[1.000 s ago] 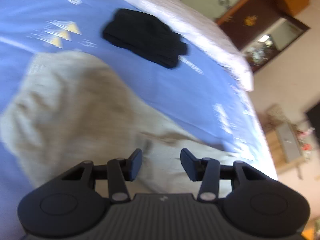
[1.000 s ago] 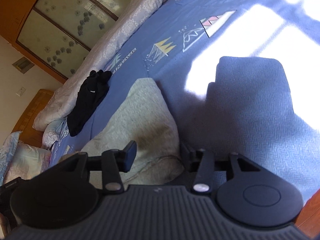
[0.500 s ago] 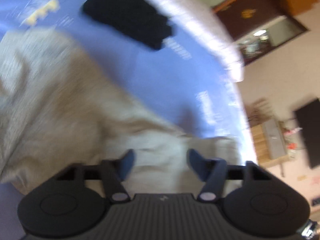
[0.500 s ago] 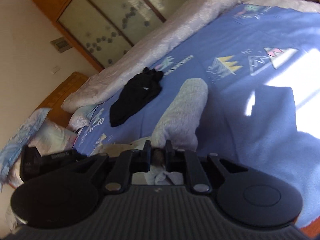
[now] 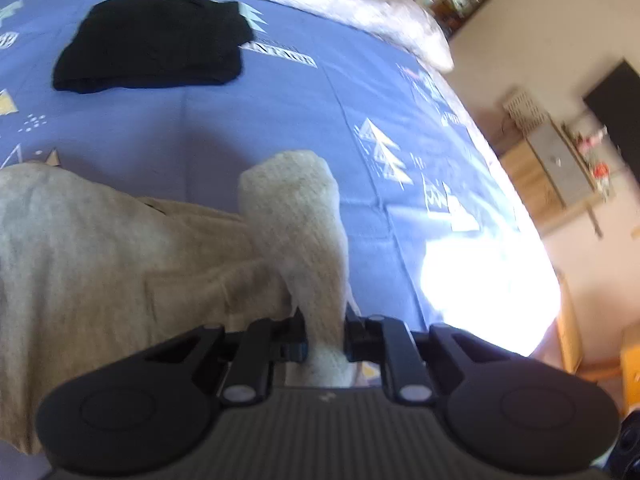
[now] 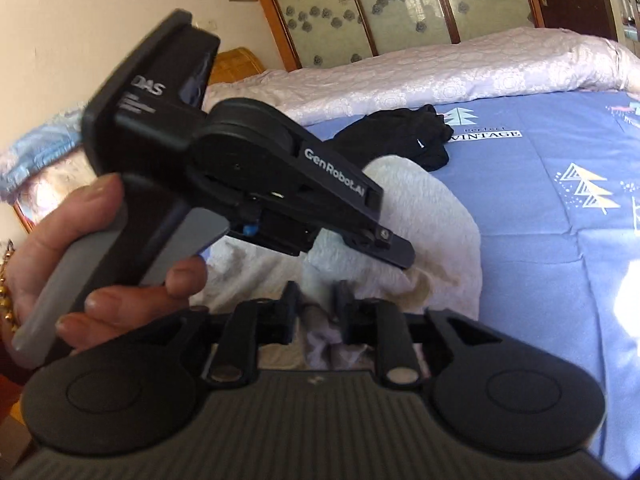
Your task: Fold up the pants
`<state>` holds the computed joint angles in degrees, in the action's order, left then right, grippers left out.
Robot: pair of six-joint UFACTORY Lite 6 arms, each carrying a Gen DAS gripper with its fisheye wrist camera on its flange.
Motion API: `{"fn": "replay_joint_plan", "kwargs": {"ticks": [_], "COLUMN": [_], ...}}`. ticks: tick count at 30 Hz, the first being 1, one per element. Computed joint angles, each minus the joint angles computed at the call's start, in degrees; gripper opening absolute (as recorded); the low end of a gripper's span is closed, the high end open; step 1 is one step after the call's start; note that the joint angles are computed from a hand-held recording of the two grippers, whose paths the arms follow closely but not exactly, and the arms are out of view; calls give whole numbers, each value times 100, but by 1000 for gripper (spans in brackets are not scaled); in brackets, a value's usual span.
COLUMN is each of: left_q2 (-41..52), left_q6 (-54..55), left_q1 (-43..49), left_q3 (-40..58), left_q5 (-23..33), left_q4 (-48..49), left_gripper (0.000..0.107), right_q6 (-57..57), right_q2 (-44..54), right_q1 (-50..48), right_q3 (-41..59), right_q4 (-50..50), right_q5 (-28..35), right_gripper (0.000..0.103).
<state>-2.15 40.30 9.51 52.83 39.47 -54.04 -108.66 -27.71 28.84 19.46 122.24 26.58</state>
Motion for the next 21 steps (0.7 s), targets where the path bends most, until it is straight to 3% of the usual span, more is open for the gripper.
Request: {"fn": "replay_joint_plan", "kwargs": {"ticks": [2, 8, 11, 16, 19, 21], "left_q2": [-21, -196, -43, 800, 1321, 1560], "left_q6": [179, 1005, 1293, 1553, 1276, 1339], "left_q1": [601, 2426, 3216, 4233, 4329, 4528], "left_q3": [96, 692, 1036, 1362, 1231, 1160], "left_q5": [352, 1521, 1834, 1376, 507, 332], "left_q4": [-77, 194, 409, 742, 1269, 1233], "left_gripper": [12, 12, 12, 14, 33, 43], "right_q6": [198, 740, 754, 485, 655, 1007], "right_q2": [-98, 502, 774, 1415, 1930, 2192], "right_q1": [-288, -639, -550, -215, -174, -256], "right_q3": [-128, -15, 55, 385, 636, 756], "right_q4": [-172, -454, -280, -2, -164, -428], "right_q5": [185, 118, 104, 154, 495, 844], "right_gripper": [51, 51, 51, 51, 51, 54]}}
